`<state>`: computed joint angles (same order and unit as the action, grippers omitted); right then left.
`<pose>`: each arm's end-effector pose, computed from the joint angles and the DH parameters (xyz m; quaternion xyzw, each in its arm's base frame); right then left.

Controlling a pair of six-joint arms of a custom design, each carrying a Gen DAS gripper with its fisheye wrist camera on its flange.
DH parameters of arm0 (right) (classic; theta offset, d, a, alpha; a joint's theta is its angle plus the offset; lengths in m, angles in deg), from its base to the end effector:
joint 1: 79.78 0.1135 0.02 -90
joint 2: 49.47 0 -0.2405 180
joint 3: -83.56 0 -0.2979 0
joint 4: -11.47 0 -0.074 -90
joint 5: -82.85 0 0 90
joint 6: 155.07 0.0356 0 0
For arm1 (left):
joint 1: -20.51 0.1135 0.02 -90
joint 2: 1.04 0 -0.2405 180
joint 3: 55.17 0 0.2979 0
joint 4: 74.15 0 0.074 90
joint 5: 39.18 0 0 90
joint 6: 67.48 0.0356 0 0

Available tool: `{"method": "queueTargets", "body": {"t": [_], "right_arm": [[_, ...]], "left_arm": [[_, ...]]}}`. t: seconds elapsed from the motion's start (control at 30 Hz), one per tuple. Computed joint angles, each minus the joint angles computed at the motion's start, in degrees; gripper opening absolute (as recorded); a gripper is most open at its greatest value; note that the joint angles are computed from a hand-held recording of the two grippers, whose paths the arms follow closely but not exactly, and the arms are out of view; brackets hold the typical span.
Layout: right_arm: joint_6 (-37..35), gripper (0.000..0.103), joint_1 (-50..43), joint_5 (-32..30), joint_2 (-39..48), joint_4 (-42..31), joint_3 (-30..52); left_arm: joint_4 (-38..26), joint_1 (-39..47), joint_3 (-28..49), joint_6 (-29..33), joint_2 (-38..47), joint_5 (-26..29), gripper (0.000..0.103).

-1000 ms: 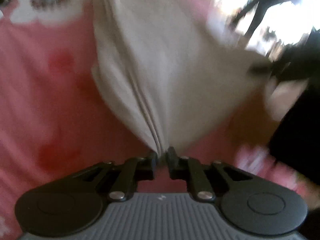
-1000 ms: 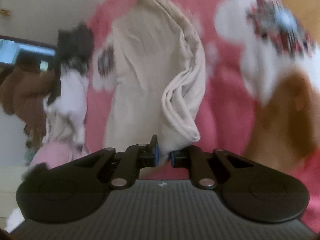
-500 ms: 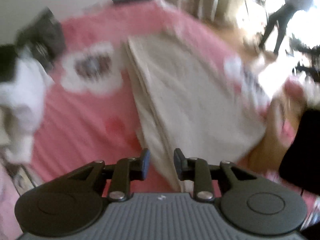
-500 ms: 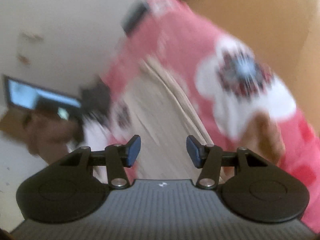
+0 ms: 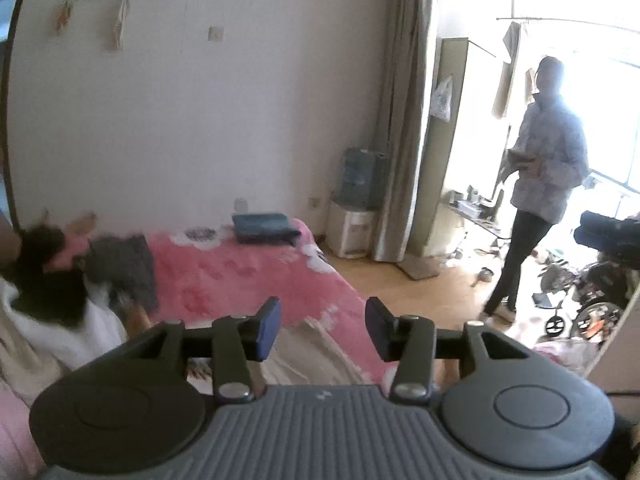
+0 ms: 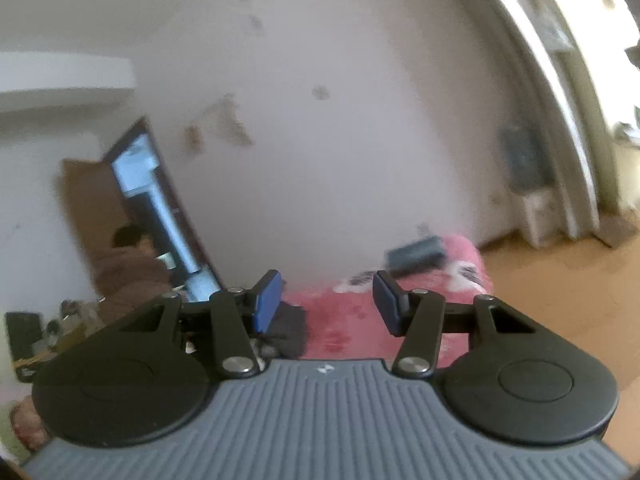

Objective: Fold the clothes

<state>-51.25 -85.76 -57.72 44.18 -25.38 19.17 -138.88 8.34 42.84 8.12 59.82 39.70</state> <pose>0.4056 -0.0148 0.4401 -0.1332 0.7509 0.3755 0.5267 0.2330 -0.0432 0.4530 -0.0668 0.8501 -0.0379 0.5210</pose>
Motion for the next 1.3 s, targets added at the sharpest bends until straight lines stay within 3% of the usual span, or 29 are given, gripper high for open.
{"method": "queueTargets", "body": {"t": [0.1,0.23,0.3,0.37,0.43,0.5,0.6,0.67,0.9,0.97,1.07,1.1,1.17,1.3], "right_arm": [[-2.75,0.05,3.05,0.92,-3.01,-0.89,-3.99],[-4.5,0.053,8.03,6.83,-6.5,8.04,-18.96],[-5.52,0.054,10.75,11.07,-7.0,14.0,-26.7],[-7.06,0.054,13.8,17.83,-5.57,20.52,-33.85],[-9.75,0.054,16.97,25.01,-3.27,23.21,-37.97],[-10.92,0.054,19.49,32.49,0.03,24.22,-39.65],[-9.72,0.054,20.63,36.14,4.82,23.87,-39.29],[-9.67,0.053,21.16,37.18,8.78,21.55,-36.13],[-12.36,0.052,23.7,42.58,20.46,16.42,-25.51],[-14.28,0.052,24.28,43.65,23.77,16.28,-24.12],[-15.16,0.049,24.98,45.42,29.51,11.68,-18.9],[-14.85,0.049,25.1,45.45,29.64,11.99,-18.86],[-14.14,0.038,25.04,44.53,28.4,12.01,-19.38],[-16.64,0.035,24.45,41.84,25.0,8.76,-21.36]], "left_arm": [[6.1,0.04,-11.74,-3.42,-4.75,4.53,0.052],[26.17,1.5,-35.25,-8.62,-8.48,10.31,0.055],[34.84,-0.42,-42.34,-12.08,-4.5,5.15,0.055],[38.27,-2.33,-44.21,-15.15,3.56,-0.39,0.054],[39.46,-3.15,-44.53,-16.92,9.8,-3.54,0.051],[39.56,-2.89,-43.77,-15.1,13.87,-3.17,0.051],[41.5,-2.51,-42.46,-11.34,17.5,-2.31,0.052],[41.42,-3.1,-40.02,-9.39,20.6,-3.24,0.052],[40.28,-4.02,-34.67,-11.4,34.85,-5.63,0.054],[42.2,-4.75,-36.33,-9.41,35.22,-7.55,0.061],[42.65,-5.58,-36.9,-8.96,35.15,-9.03,0.062],[42.42,-6.02,-37.11,-9.03,34.72,-9.91,0.062],[40.86,-7.12,-38.01,-9.73,32.68,-11.64,0.058],[38.33,-8.63,-39.73,-8.9,29.65,-11.76,0.057]]}}
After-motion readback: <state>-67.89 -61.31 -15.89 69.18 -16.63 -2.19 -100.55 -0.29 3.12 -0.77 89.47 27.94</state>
